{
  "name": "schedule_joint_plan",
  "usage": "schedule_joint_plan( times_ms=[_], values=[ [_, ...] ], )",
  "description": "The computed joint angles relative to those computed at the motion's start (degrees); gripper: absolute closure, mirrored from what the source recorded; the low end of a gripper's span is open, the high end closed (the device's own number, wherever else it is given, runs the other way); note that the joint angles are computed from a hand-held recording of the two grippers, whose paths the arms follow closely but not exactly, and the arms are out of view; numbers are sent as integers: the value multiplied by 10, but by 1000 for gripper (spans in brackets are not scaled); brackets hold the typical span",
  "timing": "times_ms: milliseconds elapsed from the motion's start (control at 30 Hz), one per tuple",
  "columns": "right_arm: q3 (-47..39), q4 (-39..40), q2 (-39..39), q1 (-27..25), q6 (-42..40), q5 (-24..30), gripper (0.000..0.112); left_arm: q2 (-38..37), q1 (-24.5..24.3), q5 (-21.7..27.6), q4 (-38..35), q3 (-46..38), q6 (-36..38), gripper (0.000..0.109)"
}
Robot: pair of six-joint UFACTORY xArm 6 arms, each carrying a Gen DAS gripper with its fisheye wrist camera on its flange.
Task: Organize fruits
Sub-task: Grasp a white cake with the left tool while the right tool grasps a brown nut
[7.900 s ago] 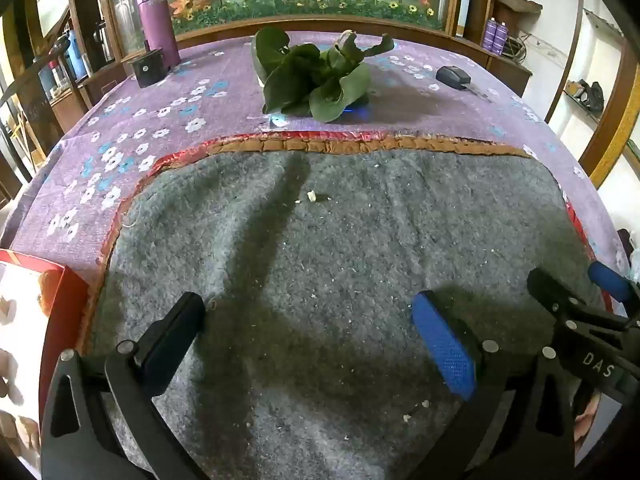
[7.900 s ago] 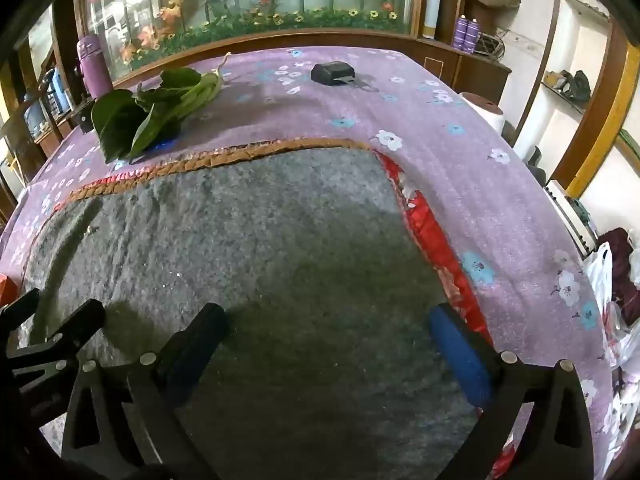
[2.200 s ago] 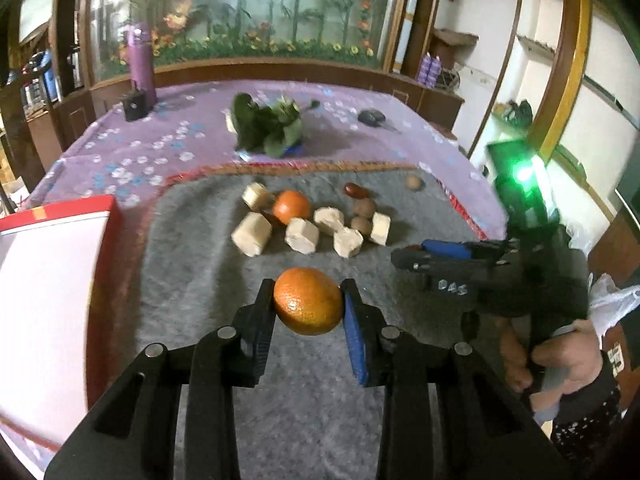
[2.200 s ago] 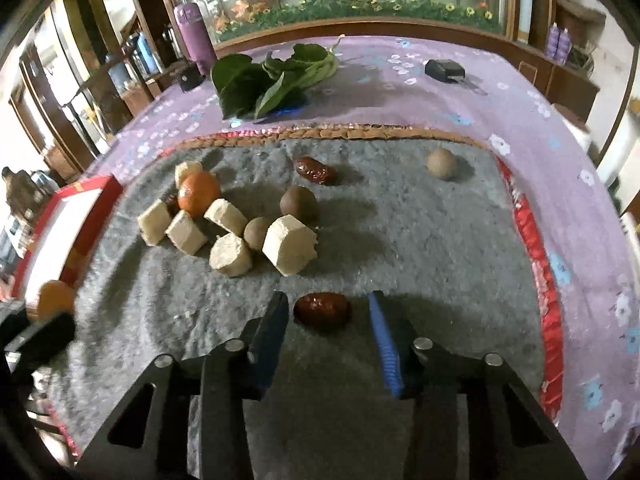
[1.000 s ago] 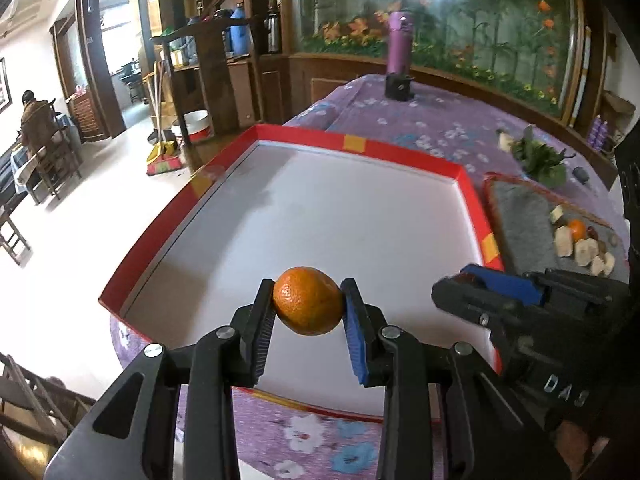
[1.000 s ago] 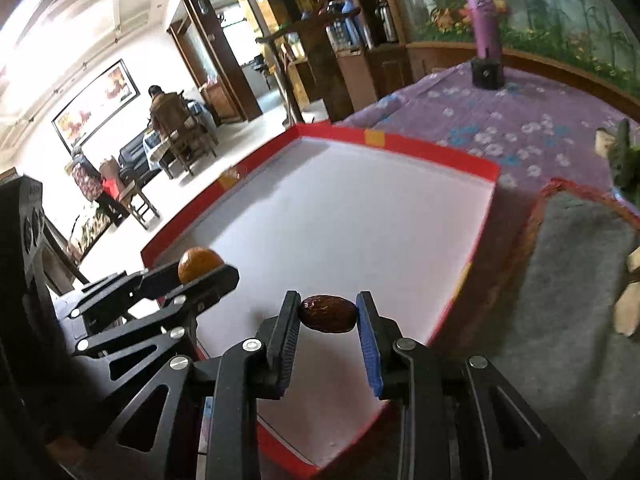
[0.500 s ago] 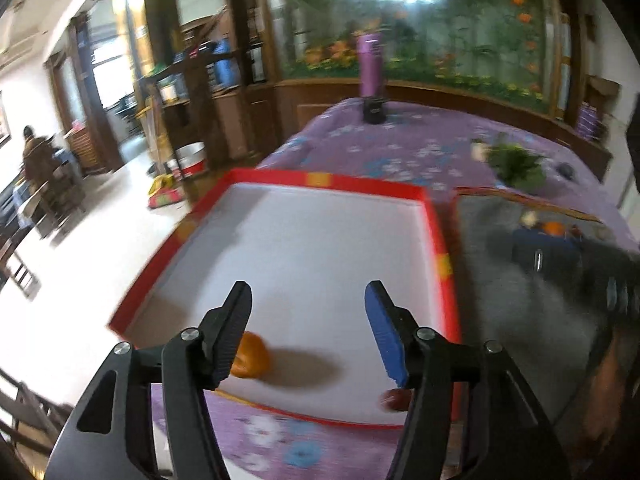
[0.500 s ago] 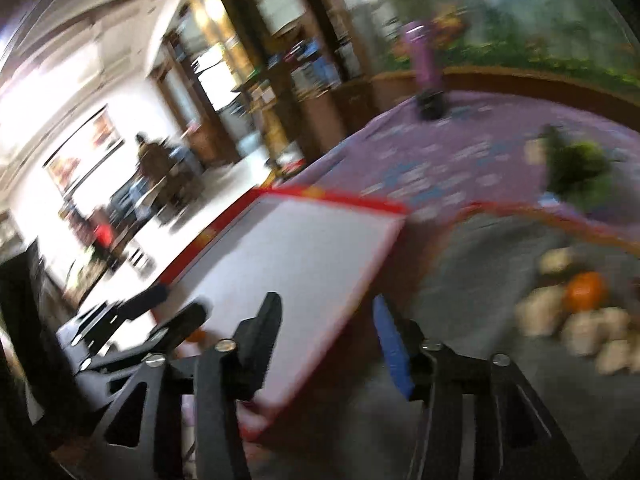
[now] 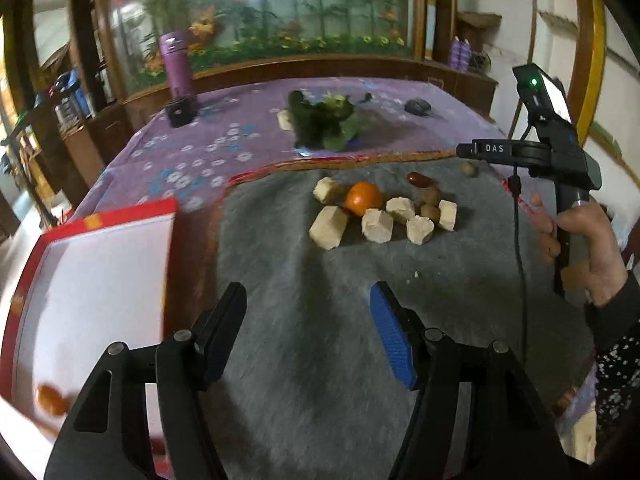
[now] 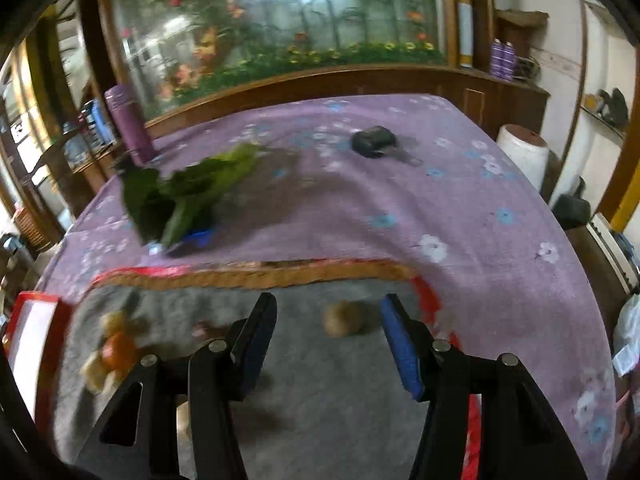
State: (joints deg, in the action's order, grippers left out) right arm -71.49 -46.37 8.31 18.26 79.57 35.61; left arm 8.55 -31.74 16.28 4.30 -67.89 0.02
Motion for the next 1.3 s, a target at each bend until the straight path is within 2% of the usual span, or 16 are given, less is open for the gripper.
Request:
schedule_joint_plan(
  times_ms=[100,167,300,400,500,567,700,800,833,1000,1167,1300],
  values=[
    [1,43,16,-18,-30,-14,61,34,2,26,67,-43,-57,45],
    [-6,59,26,-20,-57,2,67,52,7,37,91,-64,-82,45],
    [-32,22,44,0,-49,61,77,81,6,53,86,-98,-78,45],
    [-30,18,41,-1,-43,65,90,106,2,73,63,-131,-56,45],
    [-19,26,32,-7,-39,50,90,125,-4,80,13,-156,-9,45],
    [-22,26,32,-6,-42,53,90,143,-6,92,25,-181,-17,46],
    [2,49,16,-19,-36,15,90,172,-11,110,27,-216,3,58],
    [24,71,1,-31,-26,-21,90,194,-11,134,-2,-244,28,71],
    [28,76,-1,-33,-24,-27,90,198,-11,135,-5,-247,31,71],
    [30,74,-2,-33,-14,-33,90,200,-11,114,-13,-244,38,76],
    [35,64,-4,-34,0,-41,90,192,-14,81,11,-226,23,83],
    [46,51,-10,-37,16,-60,90,180,-11,73,-26,-210,39,83]
  ],
)
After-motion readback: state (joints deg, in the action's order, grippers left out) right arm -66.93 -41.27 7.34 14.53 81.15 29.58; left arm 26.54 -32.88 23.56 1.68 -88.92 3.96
